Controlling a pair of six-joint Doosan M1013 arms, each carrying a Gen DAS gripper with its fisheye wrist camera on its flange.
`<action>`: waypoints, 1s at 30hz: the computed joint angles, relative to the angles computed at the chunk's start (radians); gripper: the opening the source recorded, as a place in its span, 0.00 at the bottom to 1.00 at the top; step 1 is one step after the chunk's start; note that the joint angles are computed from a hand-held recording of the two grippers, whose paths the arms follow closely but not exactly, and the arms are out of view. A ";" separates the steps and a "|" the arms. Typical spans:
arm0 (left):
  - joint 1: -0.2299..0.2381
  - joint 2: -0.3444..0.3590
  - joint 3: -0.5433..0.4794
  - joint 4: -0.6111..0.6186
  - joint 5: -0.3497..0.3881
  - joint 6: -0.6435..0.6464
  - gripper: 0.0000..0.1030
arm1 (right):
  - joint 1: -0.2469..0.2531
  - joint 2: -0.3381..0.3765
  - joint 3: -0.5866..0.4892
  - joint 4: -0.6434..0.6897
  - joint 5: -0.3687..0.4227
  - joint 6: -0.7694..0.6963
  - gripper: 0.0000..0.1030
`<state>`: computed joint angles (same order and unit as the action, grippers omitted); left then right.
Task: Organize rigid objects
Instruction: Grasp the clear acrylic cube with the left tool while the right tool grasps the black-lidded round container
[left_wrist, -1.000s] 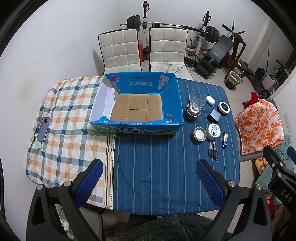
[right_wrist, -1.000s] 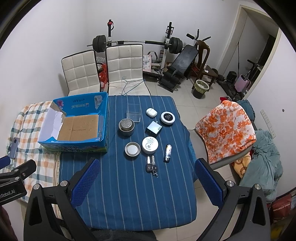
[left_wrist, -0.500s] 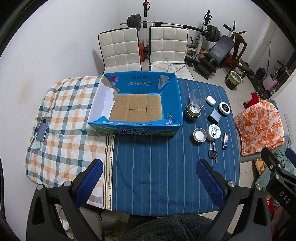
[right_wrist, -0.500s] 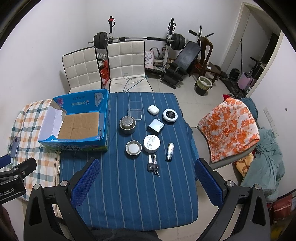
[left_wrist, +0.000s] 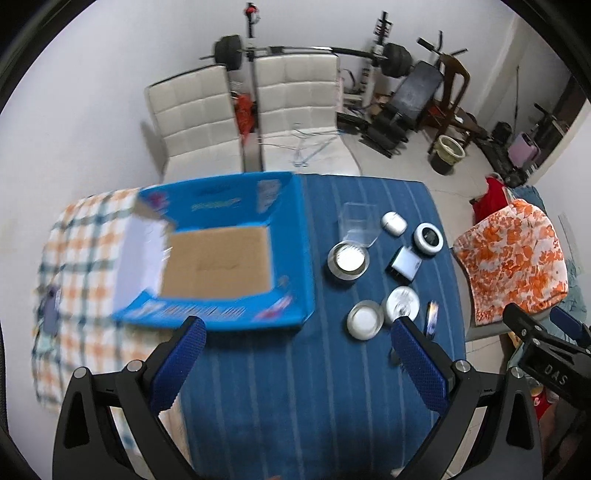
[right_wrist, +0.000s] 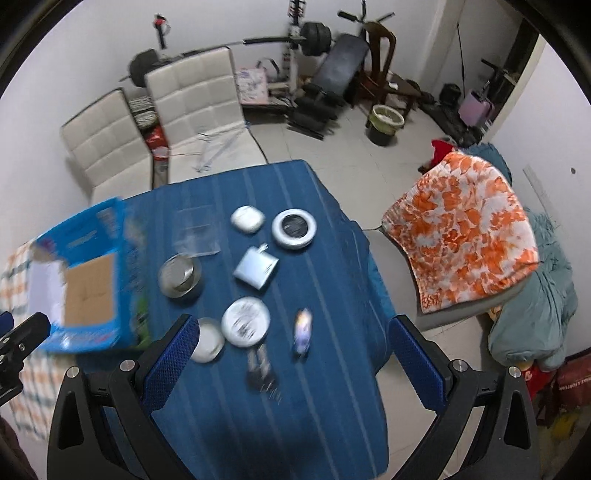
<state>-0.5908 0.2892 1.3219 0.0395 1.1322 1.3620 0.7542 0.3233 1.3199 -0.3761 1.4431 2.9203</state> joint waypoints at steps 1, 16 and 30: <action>-0.004 0.037 -0.030 -0.012 0.012 0.007 1.00 | -0.032 0.000 0.019 0.025 -0.021 -0.023 1.00; -0.052 0.562 -0.599 -0.051 0.369 0.012 1.00 | -0.359 0.153 0.139 0.370 -0.251 -0.302 0.98; -0.057 0.698 -0.719 -0.039 0.502 0.026 0.59 | -0.372 0.205 0.136 0.421 -0.267 -0.349 0.75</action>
